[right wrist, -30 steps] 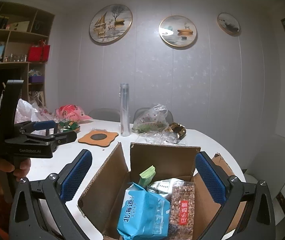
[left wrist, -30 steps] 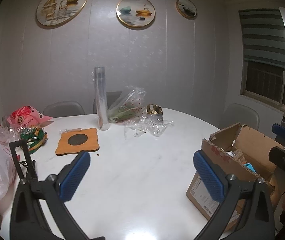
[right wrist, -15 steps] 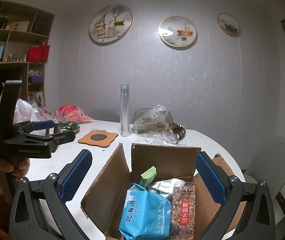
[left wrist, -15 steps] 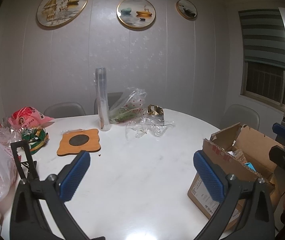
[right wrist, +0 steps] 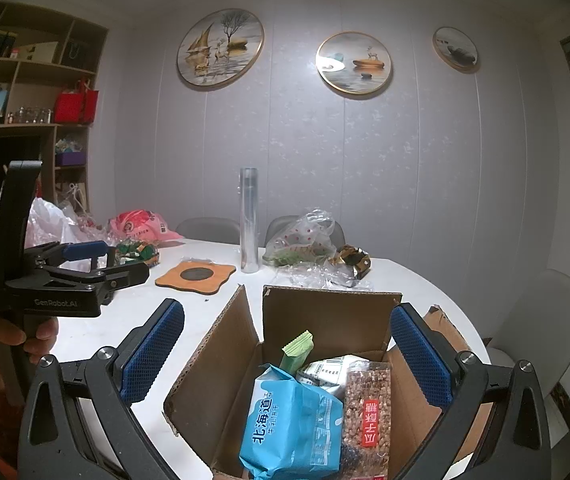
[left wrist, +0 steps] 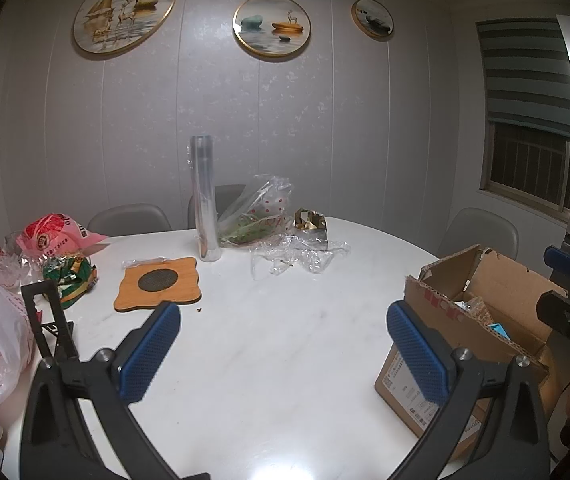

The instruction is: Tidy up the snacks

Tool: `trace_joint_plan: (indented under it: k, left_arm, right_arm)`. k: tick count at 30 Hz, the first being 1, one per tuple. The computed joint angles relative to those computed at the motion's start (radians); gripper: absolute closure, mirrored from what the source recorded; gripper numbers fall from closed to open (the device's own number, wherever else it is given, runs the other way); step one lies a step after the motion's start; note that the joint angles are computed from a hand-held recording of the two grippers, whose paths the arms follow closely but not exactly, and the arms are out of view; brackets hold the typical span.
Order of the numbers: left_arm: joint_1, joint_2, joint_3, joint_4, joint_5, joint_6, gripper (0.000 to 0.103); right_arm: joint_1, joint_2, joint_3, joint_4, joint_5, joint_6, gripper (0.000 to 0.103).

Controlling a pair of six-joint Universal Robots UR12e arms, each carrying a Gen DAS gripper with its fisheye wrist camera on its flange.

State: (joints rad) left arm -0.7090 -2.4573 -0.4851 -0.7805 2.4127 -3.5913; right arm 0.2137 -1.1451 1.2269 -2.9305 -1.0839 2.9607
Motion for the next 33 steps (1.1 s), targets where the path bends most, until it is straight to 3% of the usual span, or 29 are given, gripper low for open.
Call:
trace_joint_plan:
  k: [33]
  left_arm:
    - [-0.001,-0.004,0.005,0.003,-0.006,0.005,0.001]
  right_arm:
    - [0.004,-0.009,0.017,-0.006,-0.02,0.005,0.0]
